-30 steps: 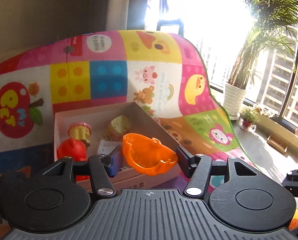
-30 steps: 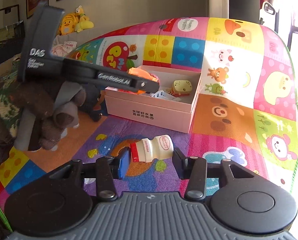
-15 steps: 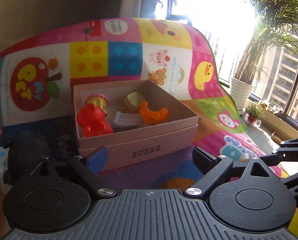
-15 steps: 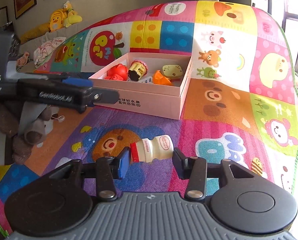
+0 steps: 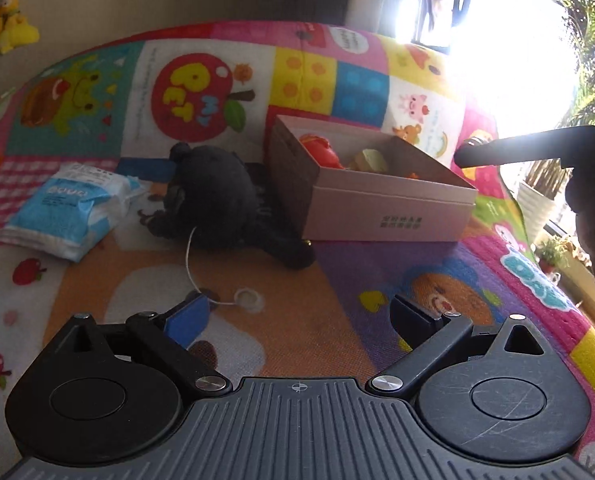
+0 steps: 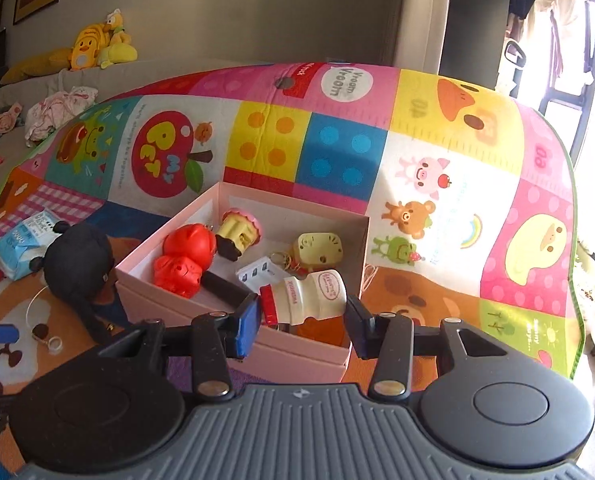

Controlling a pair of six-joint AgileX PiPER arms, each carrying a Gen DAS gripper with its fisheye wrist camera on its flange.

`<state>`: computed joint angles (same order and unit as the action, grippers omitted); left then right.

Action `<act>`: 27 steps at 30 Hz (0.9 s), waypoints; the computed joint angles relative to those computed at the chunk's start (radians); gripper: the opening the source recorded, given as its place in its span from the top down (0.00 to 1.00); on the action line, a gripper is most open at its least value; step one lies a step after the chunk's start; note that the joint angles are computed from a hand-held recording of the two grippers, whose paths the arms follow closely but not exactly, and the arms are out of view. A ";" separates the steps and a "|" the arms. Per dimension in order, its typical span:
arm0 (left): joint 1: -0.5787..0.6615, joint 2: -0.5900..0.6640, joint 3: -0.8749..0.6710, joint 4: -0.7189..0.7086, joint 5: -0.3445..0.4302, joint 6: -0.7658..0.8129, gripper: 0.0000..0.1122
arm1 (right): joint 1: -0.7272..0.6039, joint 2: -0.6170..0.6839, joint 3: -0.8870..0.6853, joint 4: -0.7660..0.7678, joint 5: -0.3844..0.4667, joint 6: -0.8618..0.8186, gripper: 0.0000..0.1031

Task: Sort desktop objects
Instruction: 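Drop the orange cup into the pink box with the left tool while the right drops the white bottle in, then grasp the blue tissue pack with the left tool while the right reaches for the black plush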

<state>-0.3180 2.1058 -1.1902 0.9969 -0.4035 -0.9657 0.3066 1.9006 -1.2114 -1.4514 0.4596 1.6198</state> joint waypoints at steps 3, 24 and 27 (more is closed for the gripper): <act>0.013 -0.002 0.009 -0.010 -0.024 0.000 0.11 | -0.041 0.052 -0.086 0.154 -0.039 -0.134 0.55; -0.016 0.035 -0.101 -0.408 0.097 0.381 0.10 | 0.196 -0.027 0.170 -0.153 -0.028 0.099 0.16; -0.047 0.101 -0.245 -0.545 0.212 0.530 0.10 | 0.225 -0.060 0.238 -0.203 -0.012 0.171 0.13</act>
<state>-0.3645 2.2064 -1.4352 0.4520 -0.1915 -0.4355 0.5317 1.8403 -0.9730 -1.6545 0.4477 1.7904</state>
